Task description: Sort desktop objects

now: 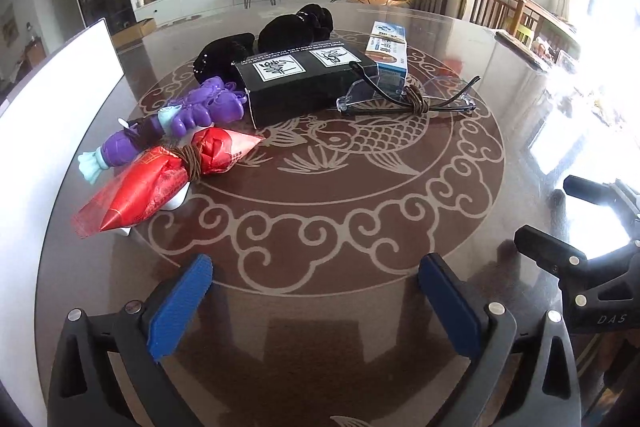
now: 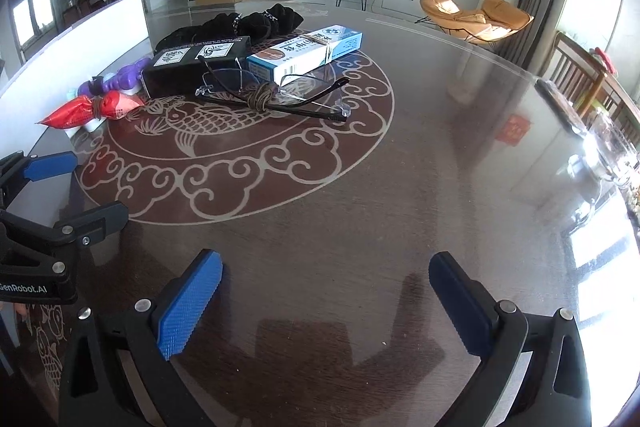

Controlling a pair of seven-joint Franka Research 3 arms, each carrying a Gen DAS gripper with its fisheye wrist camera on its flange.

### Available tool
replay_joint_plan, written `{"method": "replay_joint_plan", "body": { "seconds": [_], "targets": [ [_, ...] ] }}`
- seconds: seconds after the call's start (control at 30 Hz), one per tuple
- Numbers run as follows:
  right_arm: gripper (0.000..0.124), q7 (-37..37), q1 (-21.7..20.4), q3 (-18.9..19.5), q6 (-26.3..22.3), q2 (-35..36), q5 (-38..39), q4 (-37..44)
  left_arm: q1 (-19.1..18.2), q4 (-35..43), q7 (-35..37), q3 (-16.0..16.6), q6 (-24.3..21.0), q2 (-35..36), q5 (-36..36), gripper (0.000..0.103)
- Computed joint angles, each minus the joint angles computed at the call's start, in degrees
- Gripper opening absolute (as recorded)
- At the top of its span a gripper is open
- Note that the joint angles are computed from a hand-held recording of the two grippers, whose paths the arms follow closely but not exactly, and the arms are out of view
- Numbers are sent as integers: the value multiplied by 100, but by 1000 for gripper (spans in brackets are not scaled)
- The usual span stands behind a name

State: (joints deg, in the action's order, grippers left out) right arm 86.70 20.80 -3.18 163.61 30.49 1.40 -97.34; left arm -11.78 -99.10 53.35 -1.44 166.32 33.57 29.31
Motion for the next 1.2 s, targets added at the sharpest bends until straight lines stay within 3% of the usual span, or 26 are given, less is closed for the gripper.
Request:
{"method": "replay_joint_plan", "body": {
  "seconds": [0.07,1.2],
  "targets": [
    [103,-204,-236,249,-85,25,268,56,4,-1,5,-3,5,-1,-8,103],
    [103,-163,-109,126,-89,23,265,52,-3,5,14,1,-5,0,-21,103]
  ]
}}
